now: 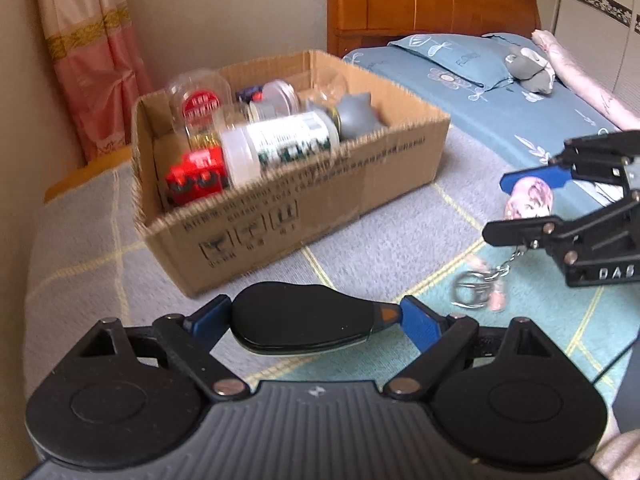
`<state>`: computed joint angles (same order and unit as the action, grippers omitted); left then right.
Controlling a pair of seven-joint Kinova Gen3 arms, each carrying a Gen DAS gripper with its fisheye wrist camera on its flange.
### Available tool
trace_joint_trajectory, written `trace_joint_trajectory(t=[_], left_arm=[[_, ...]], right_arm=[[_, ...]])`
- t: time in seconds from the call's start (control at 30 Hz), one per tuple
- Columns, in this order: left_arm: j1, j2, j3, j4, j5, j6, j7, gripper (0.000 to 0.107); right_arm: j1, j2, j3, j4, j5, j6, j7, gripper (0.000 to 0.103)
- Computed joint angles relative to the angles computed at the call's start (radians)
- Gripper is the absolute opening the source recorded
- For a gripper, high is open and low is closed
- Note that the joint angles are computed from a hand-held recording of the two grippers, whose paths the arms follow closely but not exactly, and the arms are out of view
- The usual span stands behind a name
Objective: Organize rigid objects
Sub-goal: 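Carry the black case and pink bottle into the box and open both tools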
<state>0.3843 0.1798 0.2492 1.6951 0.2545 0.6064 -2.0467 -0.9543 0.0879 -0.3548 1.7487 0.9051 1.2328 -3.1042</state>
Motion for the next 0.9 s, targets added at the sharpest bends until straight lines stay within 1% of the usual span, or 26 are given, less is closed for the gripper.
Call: trace_joint_trajectory(t=[0.23,0.33,0.47,0.57,0.7,0.83,0.9], left_arm=[[-0.013,-0.002,-0.007,-0.127,-0.003,0.115,-0.026,0.089],[-0.013,0.003,-0.009,-0.177,-0.003,0.132,-0.035,0.089],[-0.006,0.024,-0.011,-0.243,-0.01,0.134,-0.036,0.089],[0.002,0.055,-0.018,-0.293,-0.024,0.142,-0.006,0.089],[0.026,0.099,-0.034,-0.352,-0.075,0.156,0.058,0.089],[0.038,0.132,-0.043,-0.378,-0.107,0.157,0.106,0.089],[0.046,0.143,-0.055,-0.374,-0.126,0.142,0.145,0.09]], right_arm=[[0.063,-0.06,0.0,-0.049,-0.029,-0.047,0.141,0.058],[0.09,-0.077,-0.003,-0.072,-0.026,-0.059,0.193,0.058],[0.13,-0.087,-0.002,-0.117,-0.003,-0.069,0.257,0.057],[0.163,-0.077,0.013,-0.157,0.014,-0.082,0.307,0.058],[0.204,-0.044,0.051,-0.217,0.015,-0.106,0.368,0.058],[0.235,-0.01,0.095,-0.262,-0.004,-0.142,0.41,0.058],[0.247,0.009,0.115,-0.28,-0.012,-0.158,0.43,0.058]])
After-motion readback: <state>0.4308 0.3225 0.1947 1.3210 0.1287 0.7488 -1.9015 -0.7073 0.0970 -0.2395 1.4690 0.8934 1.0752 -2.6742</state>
